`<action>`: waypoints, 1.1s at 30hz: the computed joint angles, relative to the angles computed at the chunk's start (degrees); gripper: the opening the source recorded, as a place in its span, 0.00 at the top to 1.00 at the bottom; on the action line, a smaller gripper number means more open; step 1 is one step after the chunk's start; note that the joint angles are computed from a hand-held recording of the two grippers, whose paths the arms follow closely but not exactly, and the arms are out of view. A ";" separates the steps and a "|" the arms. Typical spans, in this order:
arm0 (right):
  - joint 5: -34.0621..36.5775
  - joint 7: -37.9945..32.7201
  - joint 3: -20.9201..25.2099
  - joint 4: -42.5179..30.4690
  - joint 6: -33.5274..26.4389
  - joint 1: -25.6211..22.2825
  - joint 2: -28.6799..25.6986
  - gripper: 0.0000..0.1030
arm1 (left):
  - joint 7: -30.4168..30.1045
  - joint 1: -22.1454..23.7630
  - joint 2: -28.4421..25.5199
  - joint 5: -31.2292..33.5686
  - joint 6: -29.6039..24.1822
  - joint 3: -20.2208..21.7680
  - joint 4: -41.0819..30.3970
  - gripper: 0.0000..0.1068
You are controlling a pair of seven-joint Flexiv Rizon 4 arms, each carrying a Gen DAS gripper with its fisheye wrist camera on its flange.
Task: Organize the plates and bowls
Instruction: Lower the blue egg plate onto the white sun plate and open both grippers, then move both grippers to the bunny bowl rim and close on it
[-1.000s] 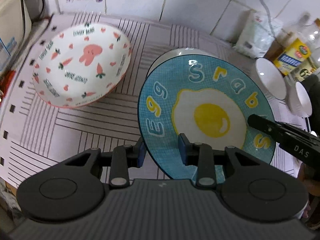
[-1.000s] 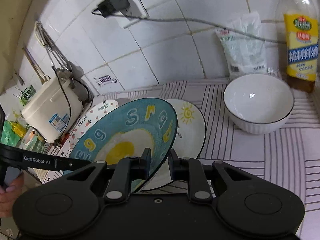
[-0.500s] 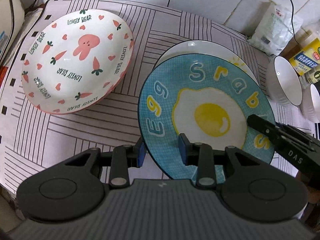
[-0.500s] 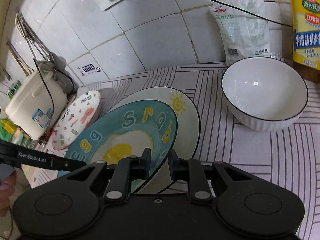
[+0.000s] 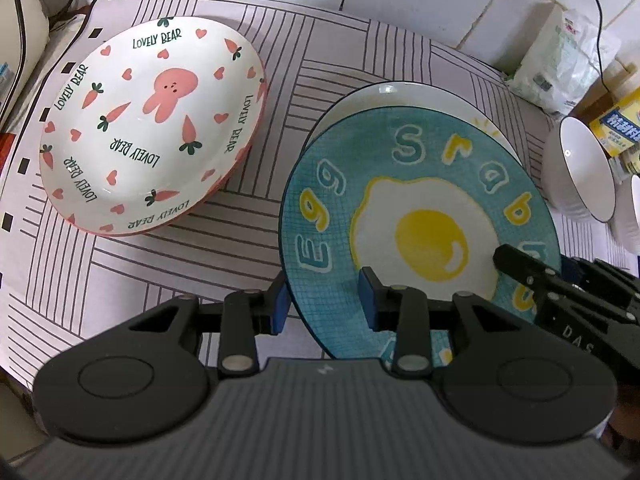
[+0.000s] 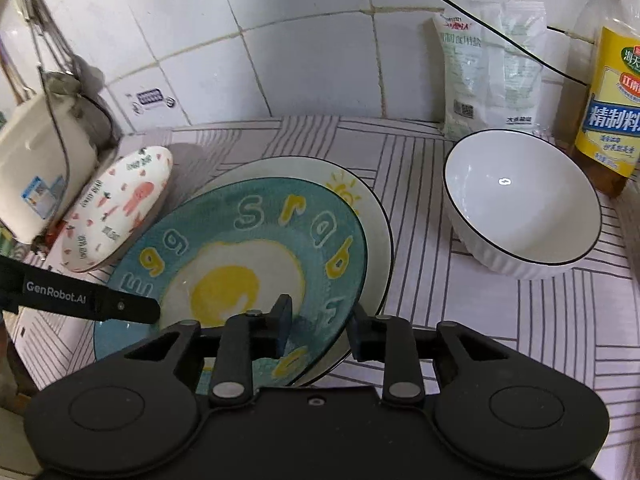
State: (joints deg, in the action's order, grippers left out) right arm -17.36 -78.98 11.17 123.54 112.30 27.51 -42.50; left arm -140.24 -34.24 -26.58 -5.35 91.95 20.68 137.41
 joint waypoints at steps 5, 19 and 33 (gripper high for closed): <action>8.17 -2.32 -11.72 1.44 -1.95 14.55 3.08 0.59 | -0.70 -1.07 -0.75 1.02 -1.63 1.17 -1.41 0.68; 21.60 -9.00 -20.19 3.41 2.61 26.32 2.14 0.60 | -4.83 -8.81 0.39 10.72 -8.35 9.23 -4.95 0.70; 7.80 -3.44 2.70 13.48 8.74 0.77 12.71 0.59 | -25.00 -24.69 16.84 36.88 -25.70 18.59 -10.42 0.66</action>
State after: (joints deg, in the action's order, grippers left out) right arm -9.56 -82.42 13.86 137.02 121.04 28.28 -29.79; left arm -165.24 -58.93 -9.74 31.53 66.25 39.27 126.99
